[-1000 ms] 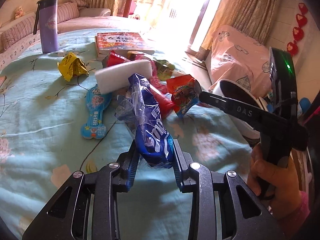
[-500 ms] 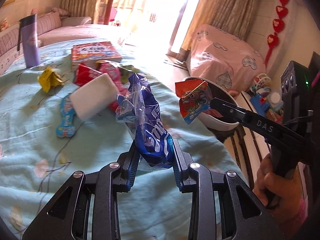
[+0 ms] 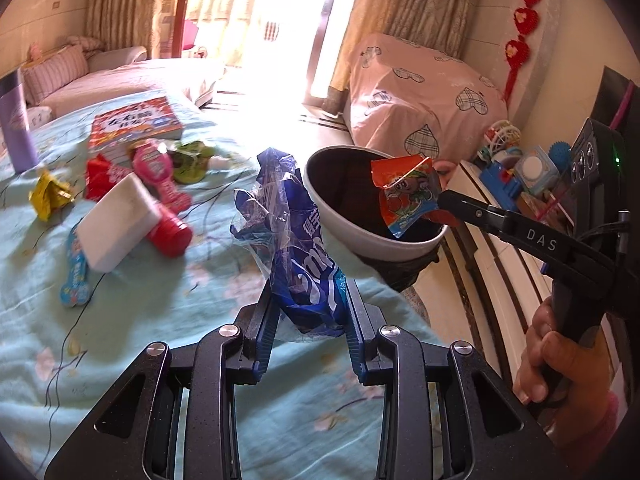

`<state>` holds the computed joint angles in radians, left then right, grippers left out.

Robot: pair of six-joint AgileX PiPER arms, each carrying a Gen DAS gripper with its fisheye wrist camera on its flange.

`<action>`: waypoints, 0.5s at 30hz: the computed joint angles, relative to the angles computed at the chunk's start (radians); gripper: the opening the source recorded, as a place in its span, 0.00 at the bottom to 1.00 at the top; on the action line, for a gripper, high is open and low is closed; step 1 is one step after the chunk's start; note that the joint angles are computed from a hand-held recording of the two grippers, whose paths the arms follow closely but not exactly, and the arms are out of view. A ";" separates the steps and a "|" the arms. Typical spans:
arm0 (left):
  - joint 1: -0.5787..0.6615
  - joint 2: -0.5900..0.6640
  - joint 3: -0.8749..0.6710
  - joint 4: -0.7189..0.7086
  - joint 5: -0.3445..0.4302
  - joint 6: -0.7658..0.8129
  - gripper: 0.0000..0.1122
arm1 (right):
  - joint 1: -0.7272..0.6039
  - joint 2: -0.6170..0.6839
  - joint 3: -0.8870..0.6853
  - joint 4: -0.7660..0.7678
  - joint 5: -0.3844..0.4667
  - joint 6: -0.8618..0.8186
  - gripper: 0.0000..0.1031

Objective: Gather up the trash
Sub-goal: 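Carry both items over the bin and open both tools to drop them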

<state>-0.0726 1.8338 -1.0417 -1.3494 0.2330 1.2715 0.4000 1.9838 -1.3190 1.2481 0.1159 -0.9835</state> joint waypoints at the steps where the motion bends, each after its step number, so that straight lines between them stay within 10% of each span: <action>1: -0.009 0.008 -0.017 0.039 -0.002 -0.039 0.26 | -0.005 -0.002 0.003 0.012 -0.003 -0.011 0.04; 15: -0.089 0.133 -0.266 0.511 0.064 -0.522 0.26 | -0.079 0.019 -0.013 -0.026 -0.003 0.033 0.04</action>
<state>-0.1618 1.9664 -1.3078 -0.8383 0.2968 0.7499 0.3205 2.0032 -1.3320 1.2218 0.1133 -0.9504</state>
